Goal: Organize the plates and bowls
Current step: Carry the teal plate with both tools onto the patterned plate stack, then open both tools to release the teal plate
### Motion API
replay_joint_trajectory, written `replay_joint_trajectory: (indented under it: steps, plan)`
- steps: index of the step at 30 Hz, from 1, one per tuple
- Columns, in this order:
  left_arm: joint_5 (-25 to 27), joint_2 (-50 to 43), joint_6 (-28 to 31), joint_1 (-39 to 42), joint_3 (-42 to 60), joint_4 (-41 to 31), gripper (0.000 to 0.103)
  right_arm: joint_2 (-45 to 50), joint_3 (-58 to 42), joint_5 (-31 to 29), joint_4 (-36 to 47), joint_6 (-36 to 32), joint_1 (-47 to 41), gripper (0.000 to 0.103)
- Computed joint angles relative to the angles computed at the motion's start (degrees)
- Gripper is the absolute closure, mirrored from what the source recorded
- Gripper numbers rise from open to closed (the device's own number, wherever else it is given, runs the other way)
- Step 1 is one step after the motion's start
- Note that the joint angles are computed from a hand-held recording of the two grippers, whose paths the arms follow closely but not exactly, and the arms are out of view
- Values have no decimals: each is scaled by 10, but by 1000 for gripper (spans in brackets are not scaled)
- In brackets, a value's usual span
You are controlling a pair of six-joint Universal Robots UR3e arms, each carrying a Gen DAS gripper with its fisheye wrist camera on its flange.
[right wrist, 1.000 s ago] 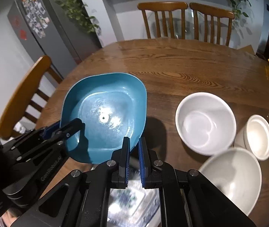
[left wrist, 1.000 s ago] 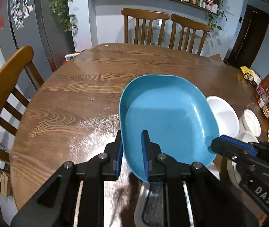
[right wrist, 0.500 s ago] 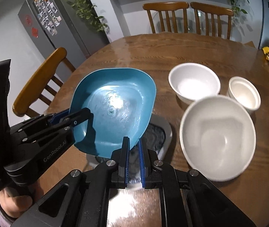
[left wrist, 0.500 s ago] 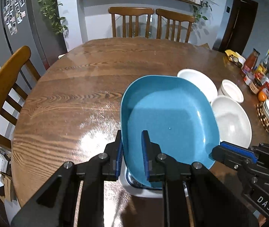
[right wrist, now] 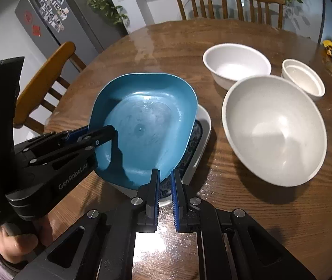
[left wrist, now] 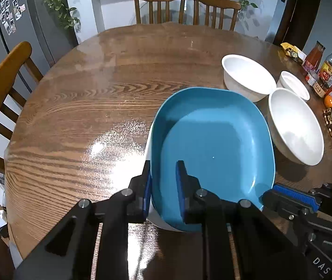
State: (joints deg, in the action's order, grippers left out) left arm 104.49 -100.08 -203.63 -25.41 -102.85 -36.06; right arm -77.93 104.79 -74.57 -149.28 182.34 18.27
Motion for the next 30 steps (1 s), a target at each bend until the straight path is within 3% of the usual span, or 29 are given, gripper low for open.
replay_joint_trajectory:
  steps: [8,10,13,18,20,22,23,27,30]
  plan:
    - [1,-7,7,3,1,-8,86,6,7,-4,1,1,9,92]
    - [-34,-6,13,12,0,-10,86,8,3,19,12,-7,6,93]
    - [-1,-33,17,-14,26,-16,84,14,-6,9,10,-8,21,93]
    - [-10,-17,-1,6,-6,7,82,11,-4,9,3,-6,21,93]
    - [-13,-7,-3,10,-16,11,75,-1,13,14,-10,-6,14,93]
    - [23,1,-18,-3,-19,13,35,-16,30,30,-17,-10,0,92]
    - [35,8,-22,-10,-28,22,27,-31,45,45,-21,-15,-13,92]
    - [90,29,-26,-46,-43,57,23,-86,95,77,-33,-33,-50,92]
    - [102,37,-25,-60,-44,66,21,-137,133,95,-26,-49,-86,91]
